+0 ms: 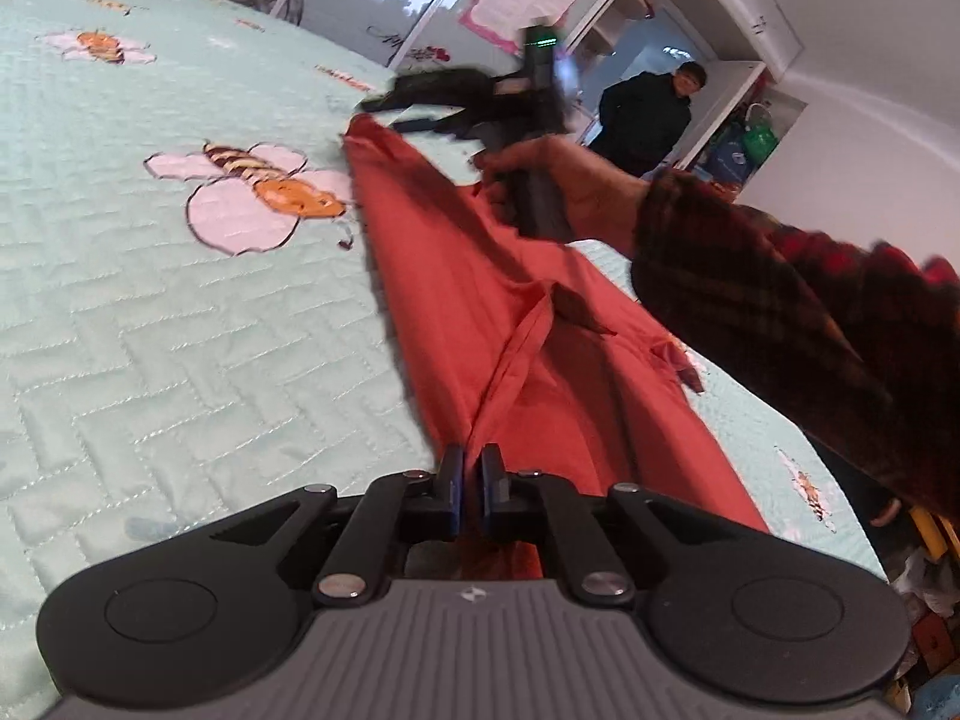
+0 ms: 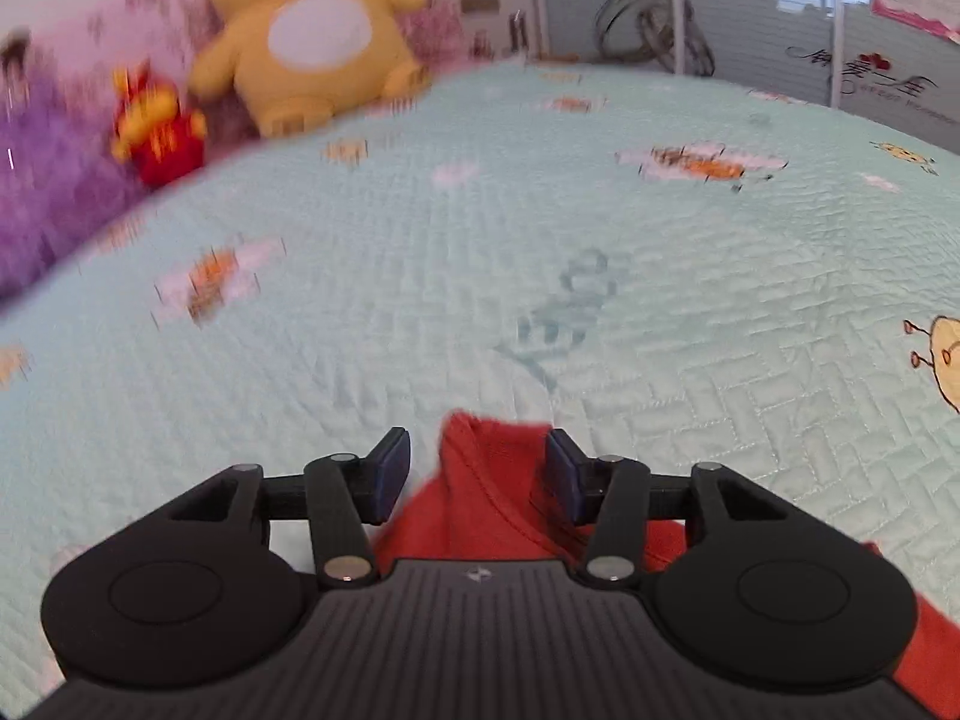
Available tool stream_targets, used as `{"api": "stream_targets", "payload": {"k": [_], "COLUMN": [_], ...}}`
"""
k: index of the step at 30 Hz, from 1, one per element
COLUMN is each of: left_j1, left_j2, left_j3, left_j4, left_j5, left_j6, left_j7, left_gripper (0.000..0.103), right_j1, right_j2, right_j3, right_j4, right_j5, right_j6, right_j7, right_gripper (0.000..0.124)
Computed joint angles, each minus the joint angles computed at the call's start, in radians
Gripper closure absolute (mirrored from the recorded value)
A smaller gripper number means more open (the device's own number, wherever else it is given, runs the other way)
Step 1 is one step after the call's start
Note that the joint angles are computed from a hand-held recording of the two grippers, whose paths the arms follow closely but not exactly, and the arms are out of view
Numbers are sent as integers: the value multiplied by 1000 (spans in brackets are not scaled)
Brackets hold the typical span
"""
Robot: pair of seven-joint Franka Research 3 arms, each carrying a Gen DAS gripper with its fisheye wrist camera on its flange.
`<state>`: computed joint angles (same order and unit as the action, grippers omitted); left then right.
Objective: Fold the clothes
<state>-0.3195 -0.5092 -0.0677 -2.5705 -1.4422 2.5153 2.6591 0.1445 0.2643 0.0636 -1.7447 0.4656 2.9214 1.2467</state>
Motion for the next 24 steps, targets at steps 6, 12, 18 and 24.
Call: {"api": "stream_targets", "payload": {"k": [6, 12, 18, 24], "left_j1": [4, 2, -6, -7], "left_j2": [3, 1, -1, -4], "left_j3": [2, 6, 14, 18], "left_j4": [-1, -2, -4, -5], "left_j5": [26, 56, 64, 64], "left_j6": [-4, -7, -5, -8], "left_j7": [-35, -43, -50, -61], "left_gripper": [98, 98, 98, 98], "right_j1": [-197, -7, 209, 124], "right_j2": [-148, -126, -72, -109], "right_j3": [280, 78, -190, -87], "right_j4": [-179, -250, -221, -254], "right_j5": [539, 209, -230, -196], "right_j6": [263, 225, 203, 325], "right_j7": [-358, -18, 360, 233], "right_gripper": [75, 90, 90, 90]}}
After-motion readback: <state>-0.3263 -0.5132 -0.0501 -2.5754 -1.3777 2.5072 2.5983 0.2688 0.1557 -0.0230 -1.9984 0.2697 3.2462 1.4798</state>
